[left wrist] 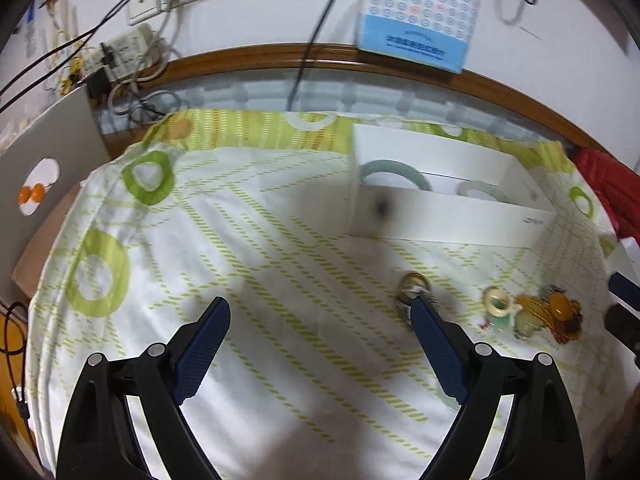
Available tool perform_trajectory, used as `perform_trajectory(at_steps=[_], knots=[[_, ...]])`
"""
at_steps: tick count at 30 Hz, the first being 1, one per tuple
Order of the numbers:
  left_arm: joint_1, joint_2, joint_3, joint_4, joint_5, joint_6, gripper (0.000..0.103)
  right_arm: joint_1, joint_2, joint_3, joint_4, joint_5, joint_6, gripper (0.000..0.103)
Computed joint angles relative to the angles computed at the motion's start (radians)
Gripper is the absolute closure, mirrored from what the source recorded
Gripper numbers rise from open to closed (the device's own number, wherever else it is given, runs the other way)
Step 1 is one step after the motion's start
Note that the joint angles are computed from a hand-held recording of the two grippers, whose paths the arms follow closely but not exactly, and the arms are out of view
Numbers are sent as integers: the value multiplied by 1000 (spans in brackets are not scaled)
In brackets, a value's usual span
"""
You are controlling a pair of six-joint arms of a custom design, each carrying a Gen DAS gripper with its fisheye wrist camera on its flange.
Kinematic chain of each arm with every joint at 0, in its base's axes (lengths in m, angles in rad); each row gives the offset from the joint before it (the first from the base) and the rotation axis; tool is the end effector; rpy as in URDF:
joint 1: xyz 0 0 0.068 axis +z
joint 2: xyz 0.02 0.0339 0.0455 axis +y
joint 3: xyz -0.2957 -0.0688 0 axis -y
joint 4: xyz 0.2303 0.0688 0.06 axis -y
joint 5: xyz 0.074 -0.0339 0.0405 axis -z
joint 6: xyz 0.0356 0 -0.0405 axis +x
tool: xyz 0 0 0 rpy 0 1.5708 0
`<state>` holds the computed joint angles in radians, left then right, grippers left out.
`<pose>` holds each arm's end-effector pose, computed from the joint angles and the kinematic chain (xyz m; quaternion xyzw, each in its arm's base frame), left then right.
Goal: Organize jewelry
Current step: 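Move the left gripper to the silver ring while the right moves to the amber bead bracelet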
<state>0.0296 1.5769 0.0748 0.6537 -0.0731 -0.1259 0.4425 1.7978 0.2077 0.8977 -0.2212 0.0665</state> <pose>0.1697 0.0076 0.1014 -0.0855 0.9310 0.0171 0.3544 0.2007 0.1037 0.1008 -0.2142 0.8749 0.2031 0.3839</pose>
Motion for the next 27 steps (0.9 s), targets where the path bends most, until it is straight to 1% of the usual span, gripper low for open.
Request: perform_trajectory(at_steps=[3,5,7,8,10,11,13,15,18,20,22,24,25,27], knots=[[-43,4,3,0,20,17,11,-22,0,7,-13,-24,12,24],[-91,26,20,-9,1,16,11,-34,0,11,-23,-44,18,24],[-150,62,50,-24,-55,10,11,-37,1,15,-29,-50,22,24],[-180,86,70,-34,-100,3,11,-35,1,16,-32,-46,22,24],[-190,119,94,-46,-146,-6,11,-30,1,17,-34,-37,21,24],[-165,123,97,-51,-137,-10,11,-28,1,18,-35,-35,21,24],[-88,108,90,-57,-83,-4,11,-29,4,19,-34,-34,22,23],[-6,92,72,-53,-69,1,11,-36,7,22,-34,-39,21,23],[142,71,45,-42,-3,48,11,-42,9,25,-37,-48,21,23],[210,61,26,-22,17,83,11,-42,9,26,-39,-52,20,23],[254,44,10,-13,56,107,11,-38,6,20,-31,-47,18,23],[289,9,-10,-9,119,143,11,-35,5,17,-25,-42,17,23],[278,-8,-25,1,122,152,11,-37,6,18,-25,-44,17,23],[215,-15,-34,17,76,139,11,-37,4,17,-27,-47,22,23]])
